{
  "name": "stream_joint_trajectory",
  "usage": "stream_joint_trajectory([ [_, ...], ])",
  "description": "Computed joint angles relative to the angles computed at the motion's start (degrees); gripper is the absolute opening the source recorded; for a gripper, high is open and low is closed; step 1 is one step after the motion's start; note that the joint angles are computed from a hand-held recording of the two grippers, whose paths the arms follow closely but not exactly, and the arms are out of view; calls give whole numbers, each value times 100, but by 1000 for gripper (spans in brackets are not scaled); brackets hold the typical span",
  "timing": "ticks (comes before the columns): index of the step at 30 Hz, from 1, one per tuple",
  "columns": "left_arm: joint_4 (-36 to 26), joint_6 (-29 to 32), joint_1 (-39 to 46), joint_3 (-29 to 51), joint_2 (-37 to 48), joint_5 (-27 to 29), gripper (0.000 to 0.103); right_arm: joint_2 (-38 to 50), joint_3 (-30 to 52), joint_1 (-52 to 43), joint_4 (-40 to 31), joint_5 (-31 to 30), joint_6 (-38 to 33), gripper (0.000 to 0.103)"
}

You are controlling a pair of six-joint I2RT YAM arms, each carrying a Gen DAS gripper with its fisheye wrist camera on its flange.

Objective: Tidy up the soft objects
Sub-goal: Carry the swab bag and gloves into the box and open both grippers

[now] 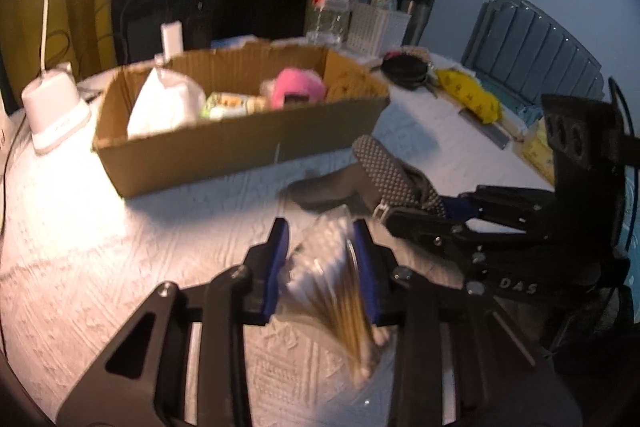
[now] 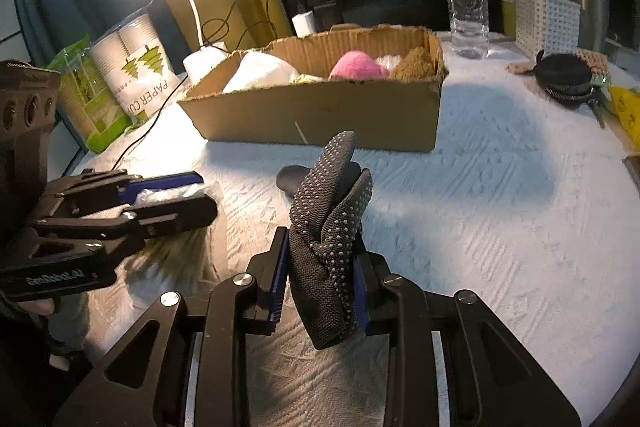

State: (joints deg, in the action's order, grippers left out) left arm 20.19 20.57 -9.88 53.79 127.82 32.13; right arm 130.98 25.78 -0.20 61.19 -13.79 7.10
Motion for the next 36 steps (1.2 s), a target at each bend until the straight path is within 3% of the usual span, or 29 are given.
stream_joint_trajectory([
  [9, -29, -31, 137, 53, -473, 210, 33, -997, -119, 82, -452, 226, -129, 29],
  [21, -306, -216, 244, 822, -500, 301, 34, -1899, 150, -256, -1141, 196, -460, 29],
  [36, -621, -664, 280, 2215, 143, 234, 34, -1726, 1224, -413, -1889, 121, -701, 30],
])
